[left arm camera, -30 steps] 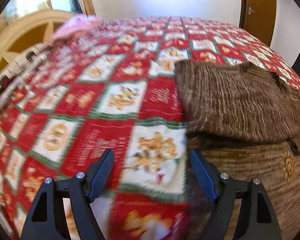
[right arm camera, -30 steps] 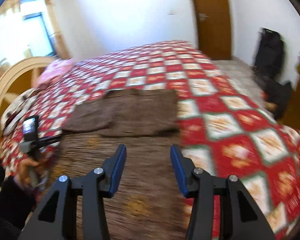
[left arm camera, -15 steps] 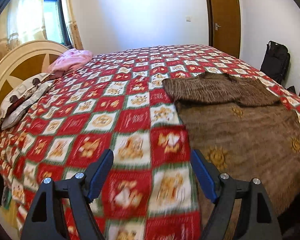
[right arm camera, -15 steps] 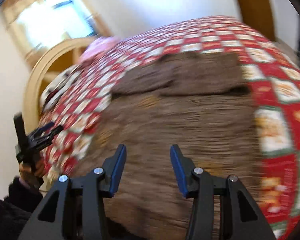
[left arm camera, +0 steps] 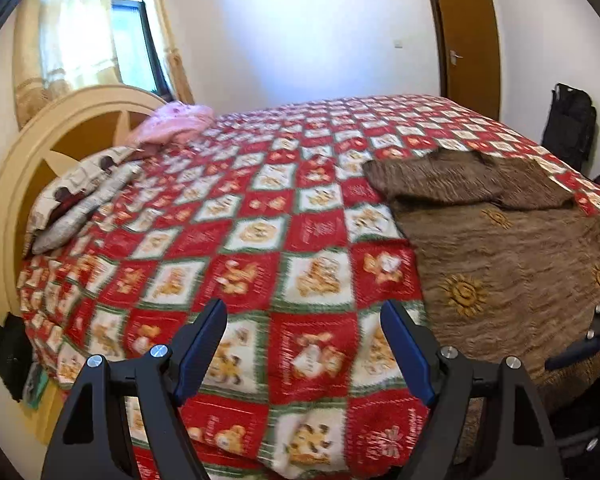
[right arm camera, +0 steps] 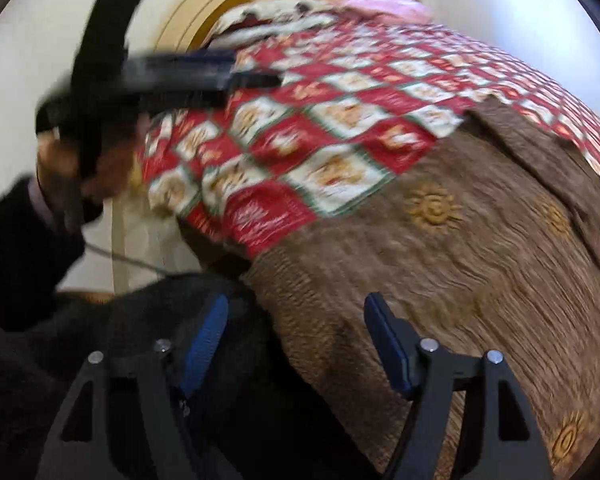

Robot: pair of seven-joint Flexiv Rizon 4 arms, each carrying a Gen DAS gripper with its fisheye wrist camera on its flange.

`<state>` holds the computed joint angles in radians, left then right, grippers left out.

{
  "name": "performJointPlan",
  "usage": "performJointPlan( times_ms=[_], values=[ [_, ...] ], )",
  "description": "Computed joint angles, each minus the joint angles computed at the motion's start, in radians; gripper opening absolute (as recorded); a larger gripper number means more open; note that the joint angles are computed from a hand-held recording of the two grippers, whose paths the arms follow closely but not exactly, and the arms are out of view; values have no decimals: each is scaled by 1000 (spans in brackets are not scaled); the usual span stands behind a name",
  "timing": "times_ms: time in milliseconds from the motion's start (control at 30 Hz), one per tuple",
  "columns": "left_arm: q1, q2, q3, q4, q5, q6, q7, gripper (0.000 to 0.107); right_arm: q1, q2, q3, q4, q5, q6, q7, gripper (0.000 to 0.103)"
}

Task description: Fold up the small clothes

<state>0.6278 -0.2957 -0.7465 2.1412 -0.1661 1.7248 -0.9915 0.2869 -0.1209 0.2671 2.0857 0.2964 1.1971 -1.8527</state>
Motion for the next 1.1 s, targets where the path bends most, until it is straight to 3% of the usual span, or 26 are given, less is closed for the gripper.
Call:
performJointPlan(
  times_ms=[100, 200, 333, 367, 400, 467, 567, 667, 800, 933, 1100],
  values=[
    [-10, 7, 22, -4, -7, 15, -27, 80, 12, -30, -8, -13, -63, -32, 18, 74],
    [29, 4, -13, -6, -7, 8, -48, 80, 27, -61, -19, -19, -142, -71, 46, 74],
    [-34, 7, 65, -19, -5, 10, -56, 80, 62, -74, -48, 25, -324, -29, 128, 74],
    [-32, 5, 64, -21, -8, 7, -57, 80, 60, -75, -46, 27, -339, -26, 136, 72],
    [-25, 7, 55, -18, -12, 7, -57, 80, 62, -76, -54, 33, -370, -16, 158, 59],
    [-21, 6, 52, -17, -15, 7, -59, 80, 64, -74, -74, 49, -432, 2, 206, 43],
    [-16, 7, 46, -16, -17, 6, -58, 80, -12, -82, -1, -22, -243, -62, 92, 19],
    [49, -2, -34, -5, -11, 1, -44, 80, -70, -95, 34, -100, -29, -130, -7, 13],
    [22, -5, -12, -2, 13, 0, -26, 80, -150, -91, 37, -166, 260, -173, -81, 12],
    [48, -18, -60, 7, 26, -14, 12, 80, -264, -109, 0, -240, 596, -273, -133, 12],
    [67, -38, -113, 27, 55, -25, 87, 80, -295, -140, -41, -253, 707, -317, -111, 18]
  ],
)
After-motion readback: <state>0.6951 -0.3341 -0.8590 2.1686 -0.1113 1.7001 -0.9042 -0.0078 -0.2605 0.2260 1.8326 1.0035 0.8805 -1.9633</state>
